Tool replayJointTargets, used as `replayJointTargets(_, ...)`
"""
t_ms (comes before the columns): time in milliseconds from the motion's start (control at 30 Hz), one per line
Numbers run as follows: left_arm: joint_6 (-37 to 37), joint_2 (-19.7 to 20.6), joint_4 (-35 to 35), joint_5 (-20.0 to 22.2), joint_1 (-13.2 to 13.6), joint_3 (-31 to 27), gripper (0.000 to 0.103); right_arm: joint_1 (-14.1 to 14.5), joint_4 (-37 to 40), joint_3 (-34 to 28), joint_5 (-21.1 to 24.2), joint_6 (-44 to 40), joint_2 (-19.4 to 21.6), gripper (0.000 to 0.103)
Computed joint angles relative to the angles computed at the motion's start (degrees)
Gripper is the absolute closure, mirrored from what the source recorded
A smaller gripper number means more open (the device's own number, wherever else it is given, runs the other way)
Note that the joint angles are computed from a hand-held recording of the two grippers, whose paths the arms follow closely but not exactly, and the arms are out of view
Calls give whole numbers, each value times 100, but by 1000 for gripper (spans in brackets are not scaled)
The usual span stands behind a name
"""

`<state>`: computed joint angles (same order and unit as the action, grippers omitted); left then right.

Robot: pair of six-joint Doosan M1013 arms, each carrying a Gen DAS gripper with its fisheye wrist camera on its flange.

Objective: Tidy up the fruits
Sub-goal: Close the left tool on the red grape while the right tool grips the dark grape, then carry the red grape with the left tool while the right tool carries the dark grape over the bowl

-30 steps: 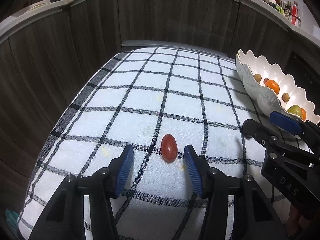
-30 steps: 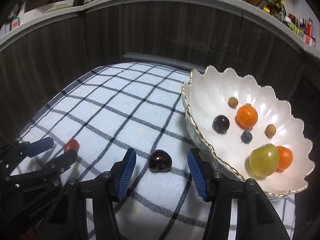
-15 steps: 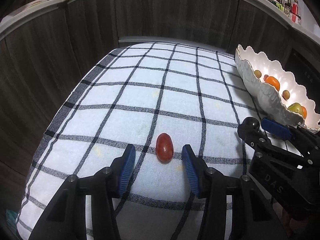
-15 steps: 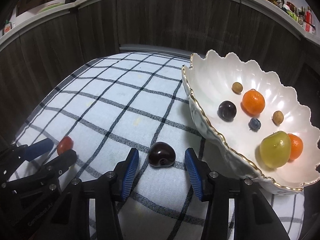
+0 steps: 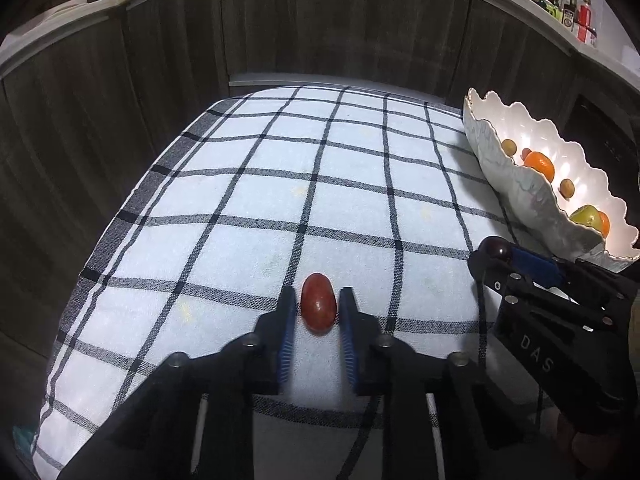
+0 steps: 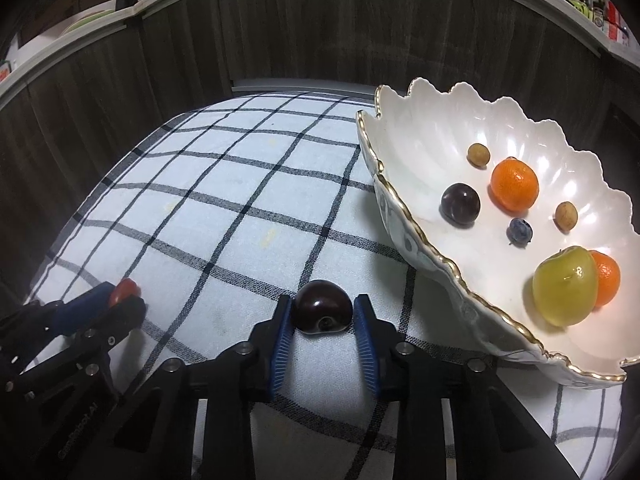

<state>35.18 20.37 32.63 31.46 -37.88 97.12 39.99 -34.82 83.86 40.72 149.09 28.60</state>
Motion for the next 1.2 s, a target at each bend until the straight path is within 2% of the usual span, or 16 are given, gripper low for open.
replayJointTargets(567,-28,-83,77,-6,-28,29,84,71,-139,30,25,195,-87,73)
replayJointTargets(1200,-272,-408,466,-96,-228,89,84,276,-837,260,270,913,-513,73)
